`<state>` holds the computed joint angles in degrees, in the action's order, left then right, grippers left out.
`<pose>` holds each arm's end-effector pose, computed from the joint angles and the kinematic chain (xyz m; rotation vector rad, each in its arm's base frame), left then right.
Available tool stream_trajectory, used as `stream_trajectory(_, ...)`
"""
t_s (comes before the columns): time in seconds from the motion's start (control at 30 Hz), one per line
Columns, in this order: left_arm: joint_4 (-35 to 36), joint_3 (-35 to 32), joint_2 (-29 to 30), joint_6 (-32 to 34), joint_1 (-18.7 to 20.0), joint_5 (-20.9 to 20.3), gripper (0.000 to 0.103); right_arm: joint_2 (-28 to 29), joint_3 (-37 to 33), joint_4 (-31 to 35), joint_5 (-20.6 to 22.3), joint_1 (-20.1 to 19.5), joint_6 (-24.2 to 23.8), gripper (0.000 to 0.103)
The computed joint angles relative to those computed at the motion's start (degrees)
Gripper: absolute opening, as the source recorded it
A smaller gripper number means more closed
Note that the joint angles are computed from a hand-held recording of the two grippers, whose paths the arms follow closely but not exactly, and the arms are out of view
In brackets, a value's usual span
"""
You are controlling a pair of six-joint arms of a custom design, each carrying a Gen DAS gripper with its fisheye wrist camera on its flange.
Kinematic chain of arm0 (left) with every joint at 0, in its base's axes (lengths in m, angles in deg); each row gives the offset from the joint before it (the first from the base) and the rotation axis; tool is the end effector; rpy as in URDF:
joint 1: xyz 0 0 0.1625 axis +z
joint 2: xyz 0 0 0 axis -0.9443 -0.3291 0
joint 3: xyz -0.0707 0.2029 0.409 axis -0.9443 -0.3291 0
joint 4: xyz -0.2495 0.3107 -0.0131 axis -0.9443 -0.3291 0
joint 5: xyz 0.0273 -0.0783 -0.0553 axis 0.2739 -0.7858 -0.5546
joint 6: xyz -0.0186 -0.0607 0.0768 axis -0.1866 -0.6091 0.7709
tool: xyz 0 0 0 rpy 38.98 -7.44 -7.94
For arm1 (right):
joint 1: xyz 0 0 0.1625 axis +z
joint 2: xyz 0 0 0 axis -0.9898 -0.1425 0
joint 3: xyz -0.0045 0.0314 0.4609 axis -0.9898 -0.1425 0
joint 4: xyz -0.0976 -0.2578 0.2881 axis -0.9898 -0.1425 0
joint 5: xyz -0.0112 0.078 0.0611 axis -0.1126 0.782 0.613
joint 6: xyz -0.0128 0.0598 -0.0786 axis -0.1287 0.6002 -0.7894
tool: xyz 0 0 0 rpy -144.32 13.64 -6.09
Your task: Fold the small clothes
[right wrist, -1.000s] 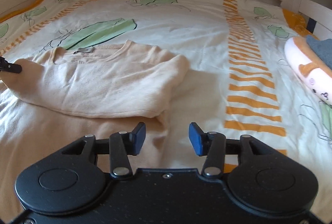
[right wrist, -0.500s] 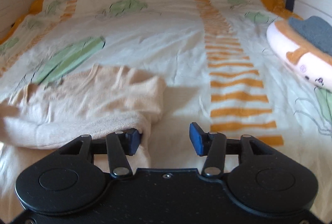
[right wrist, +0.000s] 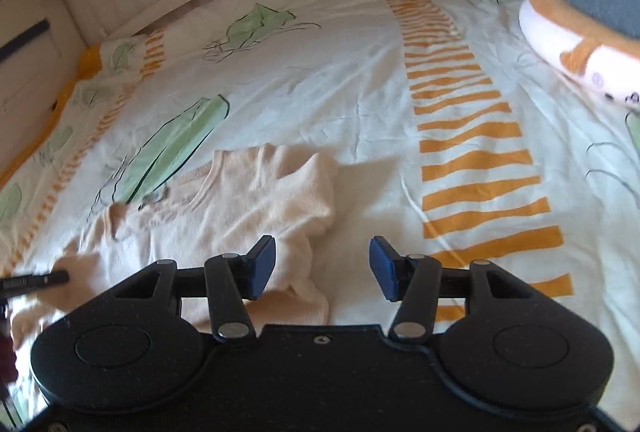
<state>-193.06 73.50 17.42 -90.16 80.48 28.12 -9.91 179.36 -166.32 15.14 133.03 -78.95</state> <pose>-0.2953 -0.2634 -0.0020 -0.1189 2.2509 -1.1001 -0.1094 -0.3969 0.3615 0.6224 -2.6769 0.8813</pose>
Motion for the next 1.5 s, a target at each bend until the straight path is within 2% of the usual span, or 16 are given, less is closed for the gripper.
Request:
stream_trajectory(0.1,0.07,0.11,-0.03,-0.24,-0.03,-0.27,0.009,3.83,0.61,-4.77,-4.64,1.87,-0.19,0.059)
stream_trajectory(0.17,0.01,0.13,-0.09,-0.22,0.09,-0.43,0.009,5.64,1.82,-7.52,-9.01,2.8,-2.92,0.059)
stream_trajectory(0.27,-0.14,0.13,-0.12,-0.05,0.19,-0.66,0.009,4.96,4.0,-10.5,-9.42,2.91,-8.57,0.059)
stream_trajectory(0.43,-0.18,-0.17,0.05,0.64,0.51,-0.92,0.009,2.98,1.49,-6.82,-2.23,2.21,-4.29,0.058)
stream_trajectory(0.57,-0.51,-0.09,0.15,0.79,0.62,-1.16,0.009,7.29,-2.84,-6.8,-1.82,5.11,1.61,0.059)
stream_trajectory(0.73,-0.73,0.11,0.11,0.81,0.7,-1.31,0.009,13.66,-6.66,-7.21,-8.11,9.39,5.9,0.047)
stream_trajectory(0.77,-0.72,0.14,0.12,0.81,0.74,-1.31,0.009,14.48,-6.85,-7.74,-9.09,9.9,5.33,0.026)
stream_trajectory(0.8,-0.79,0.17,0.15,0.8,0.78,-1.29,0.009,15.09,-6.96,-8.33,-9.26,10.21,4.32,0.011)
stream_trajectory(0.9,-1.09,0.16,0.29,1.12,1.01,-1.3,0.01,16.58,-6.1,-14.68,-7.74,10.77,2.23,0.01)
stream_trajectory(0.97,-0.37,-0.19,0.5,1.49,1.35,-1.59,0.01,18.12,-6.11,-18.95,-8.76,11.61,1.76,0.006)
stream_trajectory(1.03,-0.75,-0.22,0.75,1.79,1.65,-2.03,0.01,19.4,-6.96,-20.07,-11.77,12.43,1.49,0.006)
stream_trajectory(1.1,-0.97,-0.17,0.8,1.84,1.74,-2.22,0.01,19.34,-6.45,-22.26,-12.36,12.18,0.91,0.014)
stream_trajectory(1.23,-0.36,-0.47,0.75,1.93,1.67,-1.86,0.01,11.92,-2.62,-17.53,-3.13,7.9,-1.71,0.023)
stream_trajectory(1.27,-0.42,-0.53,0.83,2.02,1.68,-1.82,0.01,9.76,-1.74,-15.16,-1.55,6.79,-3.24,0.032)
stream_trajectory(1.33,-0.33,-0.65,0.99,2.23,1.66,-1.91,0.01,5.89,0.15,-11.48,-0.02,4.55,-7.05,0.04)
stream_trajectory(1.5,0.26,-1.01,1.13,2.12,1.7,-2.13,0.01,-0.84,3.06,-4.0,1.08,-1.12,-11.84,0.04)
